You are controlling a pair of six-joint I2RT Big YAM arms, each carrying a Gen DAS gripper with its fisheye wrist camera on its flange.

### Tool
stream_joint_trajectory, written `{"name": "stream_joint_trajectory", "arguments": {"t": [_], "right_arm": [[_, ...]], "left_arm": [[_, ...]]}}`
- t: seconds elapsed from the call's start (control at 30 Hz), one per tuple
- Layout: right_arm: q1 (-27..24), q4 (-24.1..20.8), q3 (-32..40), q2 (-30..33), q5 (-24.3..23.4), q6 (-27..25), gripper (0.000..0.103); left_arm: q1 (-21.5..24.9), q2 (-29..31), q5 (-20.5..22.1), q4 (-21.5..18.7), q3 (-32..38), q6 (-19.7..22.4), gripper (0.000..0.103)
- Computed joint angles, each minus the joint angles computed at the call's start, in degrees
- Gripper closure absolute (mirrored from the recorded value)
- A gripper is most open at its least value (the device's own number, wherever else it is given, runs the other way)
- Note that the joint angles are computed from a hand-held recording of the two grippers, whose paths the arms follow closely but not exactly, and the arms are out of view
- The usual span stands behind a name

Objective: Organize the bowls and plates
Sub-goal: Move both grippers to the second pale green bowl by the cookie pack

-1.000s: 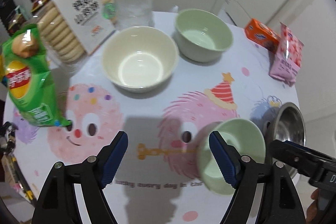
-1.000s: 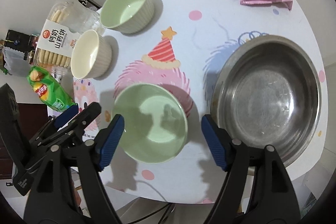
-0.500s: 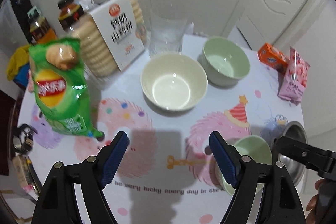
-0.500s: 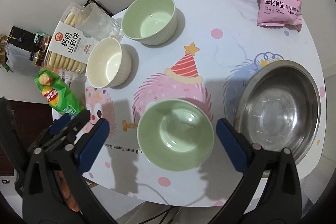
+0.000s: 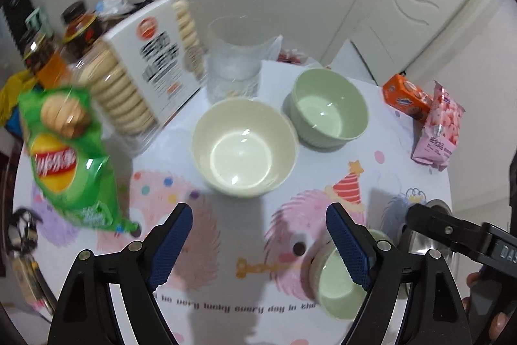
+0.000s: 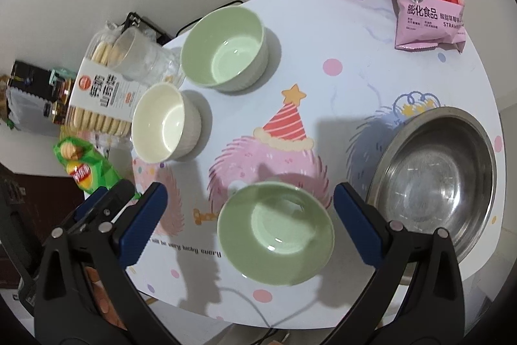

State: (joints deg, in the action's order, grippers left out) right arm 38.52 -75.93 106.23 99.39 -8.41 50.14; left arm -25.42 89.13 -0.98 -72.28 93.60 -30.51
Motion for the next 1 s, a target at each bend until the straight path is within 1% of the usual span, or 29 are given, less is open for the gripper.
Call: {"name": "stream_joint_trajectory", "arguments": {"t": [0.03, 0.1, 0.13, 0.2, 0.3, 0.4, 0.63, 0.77, 0.87, 1.0], "right_arm": [[-0.43, 0.16, -0.1, 0.07, -0.42, 0.37, 0.001], [-1.44, 0.86, -0.58, 0.12, -1.66, 1.39, 0.001], [-1.96, 1.42, -0.93, 0.09, -2.42, 1.98, 0.001], [-3.34, 2.25, -1.06, 0.48, -4.1, 3.3, 0.001], [-5.06, 3.11, -0.68, 1.39, -5.75, 4.56, 0.001], [-7.01, 4.36, 0.03, 2.65, -8.11, 6.12, 0.001], [-10.09, 4.78, 3.7, 7.19, -11.72, 7.31, 0.001], [-11.13, 5.36, 5.38, 9.32, -13.72, 8.5, 0.001], [-11.75, 6.68, 6.12, 10.49, -15.65, 9.32, 0.001], [-12.14, 6.35, 7.71, 11.96, -16.06, 10.1, 0.001]], "left_arm": [[-0.02, 0.72, 0.35, -0.03, 0.98, 0.48, 0.016], [0.22, 2.87, 2.56, -0.21, 3.67, 1.62, 0.01], [0.2, 3.85, 2.57, -0.62, 4.98, 1.79, 0.009], [-0.25, 6.31, 0.75, -1.43, 8.25, 2.29, 0.003], [-0.42, 10.09, -0.38, -2.49, 12.99, 2.98, 0.0], [-0.08, 14.14, 0.76, -4.33, 17.79, 3.97, 0.0], [-0.28, 23.2, -0.45, -9.53, 28.94, 7.39, 0.0], [-0.03, 28.31, 0.08, -13.51, 35.93, 10.4, 0.0], [0.06, 31.89, 0.46, -16.32, 41.17, 12.78, 0.0], [0.14, 36.14, 0.82, -19.92, 47.38, 16.69, 0.0]]}}
